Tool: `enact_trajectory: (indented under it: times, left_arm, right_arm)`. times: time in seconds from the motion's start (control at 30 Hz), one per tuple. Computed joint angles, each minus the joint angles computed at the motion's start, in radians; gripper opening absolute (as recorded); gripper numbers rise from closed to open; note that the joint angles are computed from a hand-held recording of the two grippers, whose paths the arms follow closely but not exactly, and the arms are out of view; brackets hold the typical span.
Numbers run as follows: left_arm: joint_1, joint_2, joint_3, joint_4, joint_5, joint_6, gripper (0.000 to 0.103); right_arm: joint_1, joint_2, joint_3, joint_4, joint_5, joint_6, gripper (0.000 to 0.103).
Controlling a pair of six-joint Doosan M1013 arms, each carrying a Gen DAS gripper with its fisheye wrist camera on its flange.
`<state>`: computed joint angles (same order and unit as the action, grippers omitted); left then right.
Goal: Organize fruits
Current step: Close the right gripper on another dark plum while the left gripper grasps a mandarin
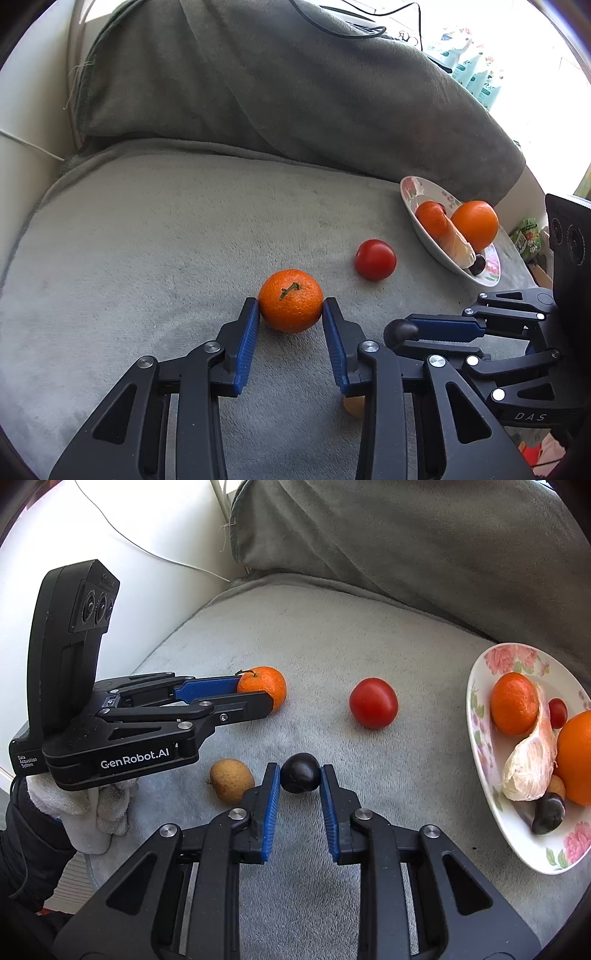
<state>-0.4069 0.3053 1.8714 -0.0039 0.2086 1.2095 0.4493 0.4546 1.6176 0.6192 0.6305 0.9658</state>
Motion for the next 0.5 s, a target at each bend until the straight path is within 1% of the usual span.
enact_trajectory:
  times: [0.4,0.5]
  left_arm:
    - [-0.017,-0.016,-0.004,0.108,-0.011,-0.093,0.033]
    - [-0.023,-0.019,-0.007,0.116,-0.015,-0.095,0.033]
  right_arm:
    - [-0.032,-0.053,0.047,0.061,-0.043,-0.040,0.023]
    - [-0.043,-0.073,0.066,0.066,-0.063,-0.047,0.023]
